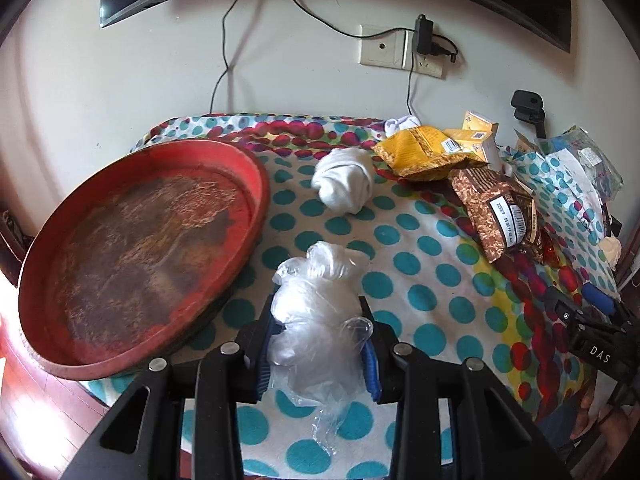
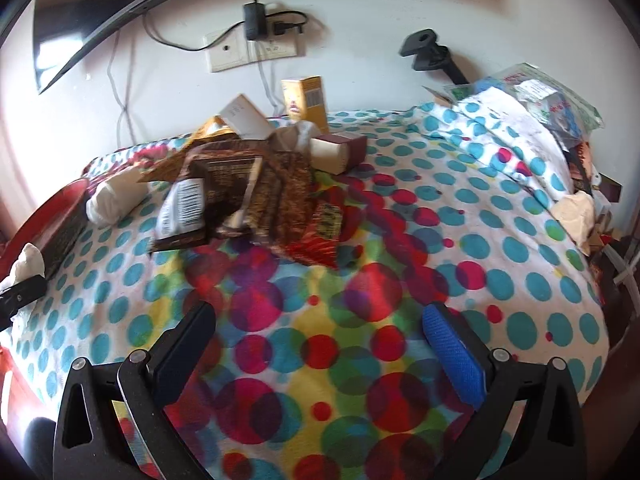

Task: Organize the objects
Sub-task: 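Carry the plastic bag into the red basin and open the left gripper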

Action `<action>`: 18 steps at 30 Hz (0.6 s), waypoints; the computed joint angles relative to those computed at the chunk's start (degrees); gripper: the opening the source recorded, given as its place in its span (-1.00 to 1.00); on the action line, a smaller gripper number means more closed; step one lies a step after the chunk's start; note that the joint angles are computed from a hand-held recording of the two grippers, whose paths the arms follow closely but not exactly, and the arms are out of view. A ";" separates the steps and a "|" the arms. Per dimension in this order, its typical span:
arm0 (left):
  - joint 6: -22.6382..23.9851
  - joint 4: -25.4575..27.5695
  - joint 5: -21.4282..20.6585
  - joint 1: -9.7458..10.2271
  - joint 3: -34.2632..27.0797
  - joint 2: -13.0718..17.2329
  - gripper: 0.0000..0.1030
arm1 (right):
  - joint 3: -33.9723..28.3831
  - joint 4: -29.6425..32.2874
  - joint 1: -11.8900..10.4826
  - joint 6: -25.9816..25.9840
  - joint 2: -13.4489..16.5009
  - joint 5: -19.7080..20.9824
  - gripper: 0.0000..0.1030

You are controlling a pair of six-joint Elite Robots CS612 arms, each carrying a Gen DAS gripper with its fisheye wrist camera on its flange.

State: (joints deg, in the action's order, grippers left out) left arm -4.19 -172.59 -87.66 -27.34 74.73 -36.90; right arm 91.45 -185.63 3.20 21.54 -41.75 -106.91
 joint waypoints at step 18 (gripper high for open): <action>-11.71 0.43 5.91 6.81 -3.96 1.43 -0.31 | -4.72 5.95 3.83 -7.07 1.34 -4.04 1.00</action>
